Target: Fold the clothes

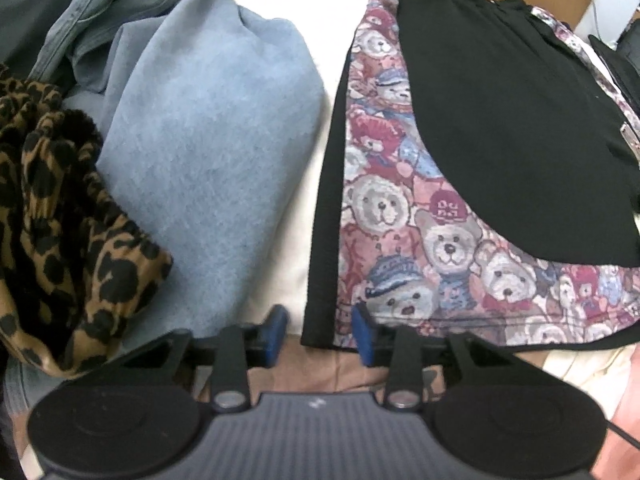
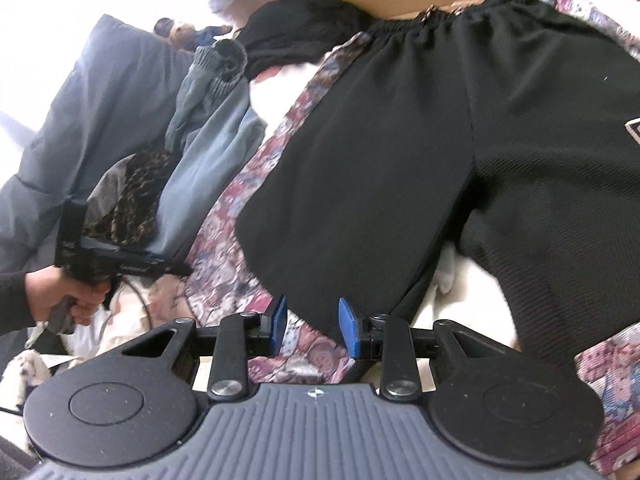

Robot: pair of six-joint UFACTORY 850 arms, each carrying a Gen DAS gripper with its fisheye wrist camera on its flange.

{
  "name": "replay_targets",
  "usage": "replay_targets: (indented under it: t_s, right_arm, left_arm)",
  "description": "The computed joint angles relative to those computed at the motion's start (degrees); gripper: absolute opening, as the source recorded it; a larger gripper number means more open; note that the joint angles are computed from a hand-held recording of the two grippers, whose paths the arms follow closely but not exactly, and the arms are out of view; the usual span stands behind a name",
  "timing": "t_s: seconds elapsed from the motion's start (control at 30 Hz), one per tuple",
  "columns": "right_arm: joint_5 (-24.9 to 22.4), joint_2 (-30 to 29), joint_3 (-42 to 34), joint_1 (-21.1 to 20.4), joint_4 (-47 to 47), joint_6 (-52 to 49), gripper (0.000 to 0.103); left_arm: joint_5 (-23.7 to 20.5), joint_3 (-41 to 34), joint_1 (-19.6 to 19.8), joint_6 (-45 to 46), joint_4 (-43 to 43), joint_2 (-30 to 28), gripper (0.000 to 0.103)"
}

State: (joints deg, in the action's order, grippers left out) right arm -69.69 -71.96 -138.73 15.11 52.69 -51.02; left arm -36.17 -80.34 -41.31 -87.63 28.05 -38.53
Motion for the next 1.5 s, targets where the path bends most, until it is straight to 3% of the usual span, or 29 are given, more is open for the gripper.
replay_targets:
  t_s: [0.03,0.13,0.3,0.4,0.8,0.93,1.1,1.5]
  right_arm:
    - [0.8,0.4,0.7,0.1,0.3,-0.6,0.035]
    - [2.6,1.9,3.5,0.3,2.0,-3.4,0.035]
    - [-1.5,0.1,0.4,0.9,2.8,-3.6,0.035]
    - [-1.6,0.9,1.7,1.4,3.0,-6.4,0.035]
    - [-1.6,1.8,3.8,2.1,4.6,-10.0,0.035]
    - [-4.4,-0.2,1.1,2.4,7.3,-9.8,0.035]
    - [-6.7,-0.6,0.9,2.9,8.8,-10.7,0.035]
    - [-4.7,-0.5,2.4,2.6,11.0,-8.8,0.047]
  left_arm:
    - [0.6,0.4,0.0,-0.2,-0.1,0.5,0.010]
    - [2.1,1.0,-0.2,-1.0,0.5,1.9,0.007]
    - [3.0,-1.3,-0.8,0.1,1.6,2.8,0.006]
    - [2.7,-4.9,-0.9,3.8,0.2,1.7,0.006]
    - [5.8,-21.3,-0.4,15.1,-5.6,-8.5,0.006]
    - [6.9,-25.2,-0.6,18.1,-7.6,-11.0,0.006]
    - [10.3,-26.9,-0.4,21.5,-11.6,-12.1,0.006]
    - [16.1,-32.3,0.0,28.4,-22.5,-16.7,0.007]
